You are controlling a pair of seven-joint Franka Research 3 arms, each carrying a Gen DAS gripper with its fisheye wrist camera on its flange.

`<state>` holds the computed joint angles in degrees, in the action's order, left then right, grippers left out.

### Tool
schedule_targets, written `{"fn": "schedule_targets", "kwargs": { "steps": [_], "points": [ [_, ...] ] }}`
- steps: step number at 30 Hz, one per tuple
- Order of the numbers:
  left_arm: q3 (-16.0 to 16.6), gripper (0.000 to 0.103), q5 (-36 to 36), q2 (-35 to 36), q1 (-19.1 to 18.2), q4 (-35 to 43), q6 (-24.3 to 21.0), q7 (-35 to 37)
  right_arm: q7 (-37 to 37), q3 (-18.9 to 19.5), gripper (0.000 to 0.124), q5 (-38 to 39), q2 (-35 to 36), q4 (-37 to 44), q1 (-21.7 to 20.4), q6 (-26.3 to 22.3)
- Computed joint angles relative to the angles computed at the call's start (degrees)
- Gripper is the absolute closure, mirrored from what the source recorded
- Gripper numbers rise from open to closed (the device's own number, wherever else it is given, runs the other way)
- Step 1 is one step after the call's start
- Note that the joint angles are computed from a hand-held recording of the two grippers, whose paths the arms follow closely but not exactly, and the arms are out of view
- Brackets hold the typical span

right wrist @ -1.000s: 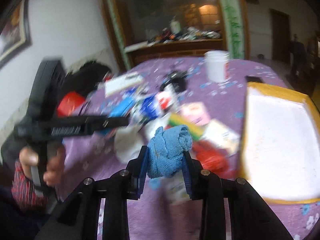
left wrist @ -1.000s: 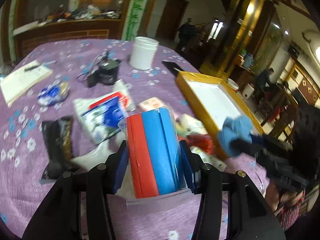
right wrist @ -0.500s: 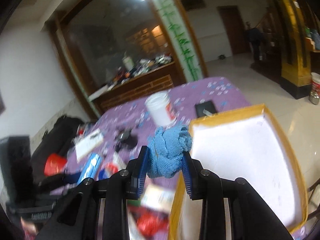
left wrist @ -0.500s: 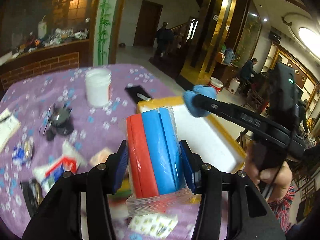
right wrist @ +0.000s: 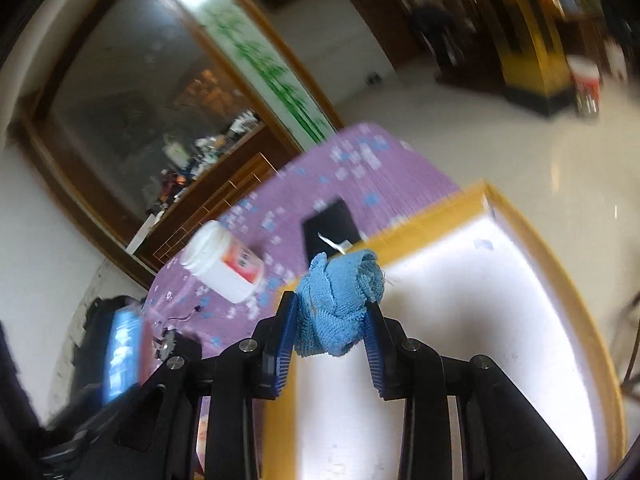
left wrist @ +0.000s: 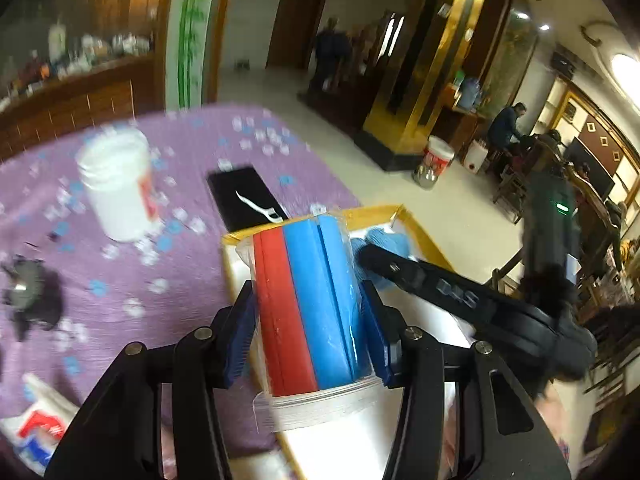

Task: Organize soft objects
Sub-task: 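Carry the sponge and blue cloth into the yellow box with both tools, then open both tools to release the sponge and cloth inside the box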

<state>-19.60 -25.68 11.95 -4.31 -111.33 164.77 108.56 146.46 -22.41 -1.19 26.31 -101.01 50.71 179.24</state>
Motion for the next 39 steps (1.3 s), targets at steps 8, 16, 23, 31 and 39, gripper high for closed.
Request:
{"fn": "schedule_targets", "kwargs": {
  "steps": [8, 16, 23, 31, 39],
  "points": [
    [4.22, 0.056, 18.61, 7.47, -4.66, 6.68, -4.58, -17.95, 2.80, 4.20, 0.091, 0.86, -0.13, -0.77, -5.36, -4.17],
    [3.32, 0.055, 22.28, 8.25, -3.91, 6.30, -4.93, -22.86, 4.92, 8.40, 0.088, -0.68, 1.56, 1.68, -9.16, -6.79],
    [2.52, 0.051, 22.83, 8.56, -3.12, 6.31, -5.39, -23.62, 4.07, 11.24, 0.086, -1.05, 1.83, 2.63, -11.57, -8.03],
    [0.83, 0.047, 18.53, 7.09, -1.29, 5.06, -4.93, -21.40, 6.25, 9.91, 0.078, -3.89, 1.29, 2.41, -10.42, -8.18],
    [0.07, 0.047, 13.74, 3.68, -0.14, 2.11, -4.27, -17.47, 10.32, 6.25, 0.076, -8.14, 0.39, 1.40, -7.39, -7.52]
  ]
}}
